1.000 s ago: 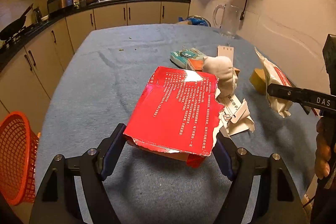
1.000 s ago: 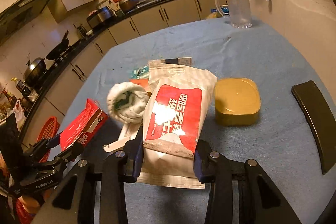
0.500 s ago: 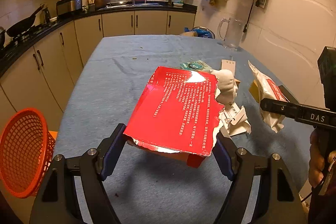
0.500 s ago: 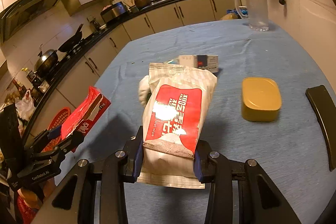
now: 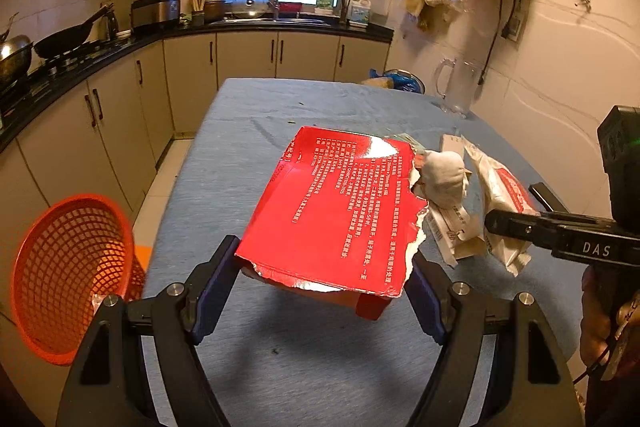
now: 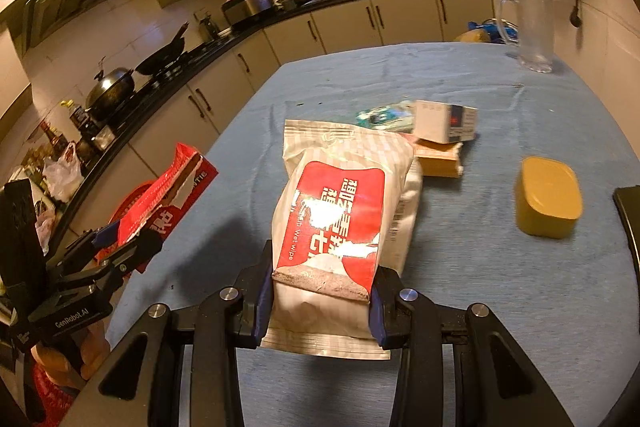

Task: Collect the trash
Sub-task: 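Carry the red box and the packet in both tools over the basket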

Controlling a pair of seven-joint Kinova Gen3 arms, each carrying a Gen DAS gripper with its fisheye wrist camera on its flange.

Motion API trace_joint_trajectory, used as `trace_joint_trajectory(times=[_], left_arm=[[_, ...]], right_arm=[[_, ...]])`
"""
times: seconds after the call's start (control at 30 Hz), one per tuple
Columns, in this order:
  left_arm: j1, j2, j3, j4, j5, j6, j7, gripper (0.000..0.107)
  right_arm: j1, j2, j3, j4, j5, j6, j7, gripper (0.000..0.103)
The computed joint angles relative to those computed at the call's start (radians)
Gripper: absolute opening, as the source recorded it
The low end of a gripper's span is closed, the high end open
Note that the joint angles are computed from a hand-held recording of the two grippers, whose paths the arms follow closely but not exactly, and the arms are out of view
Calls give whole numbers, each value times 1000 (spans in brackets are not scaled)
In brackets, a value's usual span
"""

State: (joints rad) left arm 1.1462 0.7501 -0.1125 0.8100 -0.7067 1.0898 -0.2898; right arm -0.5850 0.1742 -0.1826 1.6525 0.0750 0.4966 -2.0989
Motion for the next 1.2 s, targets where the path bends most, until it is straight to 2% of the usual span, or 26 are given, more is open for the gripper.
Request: trace_joint_trajectory(times=[0.33, 0.53, 0.83, 0.97, 1.2], left_arm=[[40, -116, -12, 206, -103, -3, 182, 77], [50, -194, 18, 333, -178, 61, 301, 77], [46, -320, 80, 542, -241, 181, 493, 77], [23, -369, 120, 627, -247, 205, 562, 77], [-51, -408, 198, 700, -240, 220, 609, 77]], right_arm=[[-52, 70, -19, -111, 1, 56, 50, 42], [-65, 140, -52, -217, -63, 105, 149, 42], [-140, 283, -72, -455, -137, 233, 290, 42], [-180, 349, -69, -571, -158, 294, 337, 42], [-223, 491, -67, -820, -226, 437, 390, 42]])
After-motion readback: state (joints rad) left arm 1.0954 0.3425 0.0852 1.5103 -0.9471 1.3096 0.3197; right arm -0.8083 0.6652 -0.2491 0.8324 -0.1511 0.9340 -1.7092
